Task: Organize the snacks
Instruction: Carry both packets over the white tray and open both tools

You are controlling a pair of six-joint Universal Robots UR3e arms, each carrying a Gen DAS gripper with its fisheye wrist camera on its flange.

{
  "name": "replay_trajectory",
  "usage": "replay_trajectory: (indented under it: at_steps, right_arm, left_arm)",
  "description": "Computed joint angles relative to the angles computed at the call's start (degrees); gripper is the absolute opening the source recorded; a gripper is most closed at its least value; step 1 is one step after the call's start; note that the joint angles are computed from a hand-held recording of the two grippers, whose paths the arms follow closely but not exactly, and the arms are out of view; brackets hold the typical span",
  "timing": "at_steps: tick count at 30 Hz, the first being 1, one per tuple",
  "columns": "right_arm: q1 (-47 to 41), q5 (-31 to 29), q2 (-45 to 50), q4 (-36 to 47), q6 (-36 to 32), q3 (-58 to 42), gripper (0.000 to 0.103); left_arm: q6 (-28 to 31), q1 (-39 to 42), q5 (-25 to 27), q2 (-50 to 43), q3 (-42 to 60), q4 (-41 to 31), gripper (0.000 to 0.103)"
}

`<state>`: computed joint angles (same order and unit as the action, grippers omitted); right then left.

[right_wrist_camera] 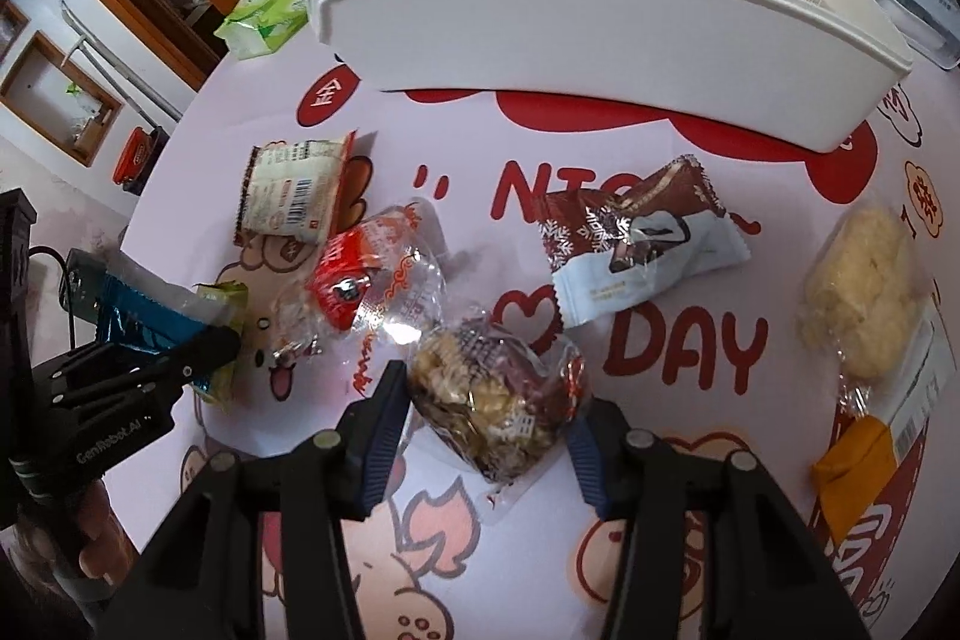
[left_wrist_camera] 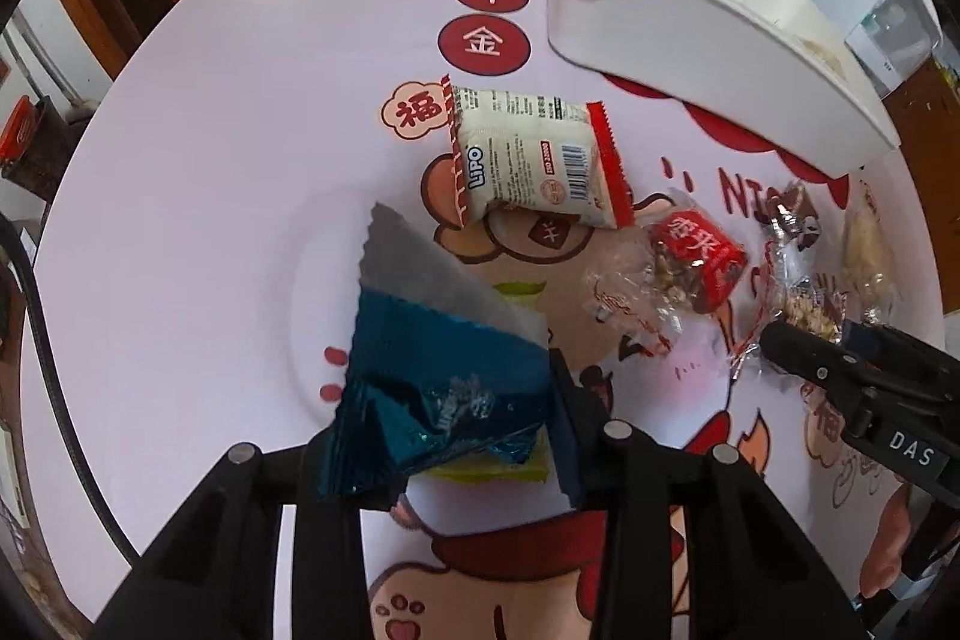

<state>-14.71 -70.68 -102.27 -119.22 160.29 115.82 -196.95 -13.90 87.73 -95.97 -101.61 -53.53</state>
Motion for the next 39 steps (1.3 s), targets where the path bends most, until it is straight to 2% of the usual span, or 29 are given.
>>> replay_trajectory:
  at_steps: [6,16,24,31,39]
  right_arm:
    - [-2.6,1.8,-3.5,3.1,-2.3,0.7,0.05]
    - [-4.3,2.5,-7.2,5.9,-5.1,1.1,0.05]
    - [-6.8,3.8,-10.7,10.4,-7.4,0.0,0.05]
    - [-9.7,5.6,-13.0,16.8,-10.4,-7.3,0.05]
    - [-16.1,11.4,-10.2,27.6,-15.1,-23.9,0.05]
  left_arm:
    - [0.1,-0.7,1.3,3.9,0.2,-1.9,0.036]
    - [-0.7,-2.3,-0.7,4.4,2.6,-4.6,0.036]
    - [-1.3,-5.4,0.6,2.4,7.1,-7.4,0.036]
    - [1.0,-7.9,2.6,-3.8,25.2,-17.9,0.036]
    - [5.1,-9.6,4.5,-17.0,57.3,-31.2,0.036]
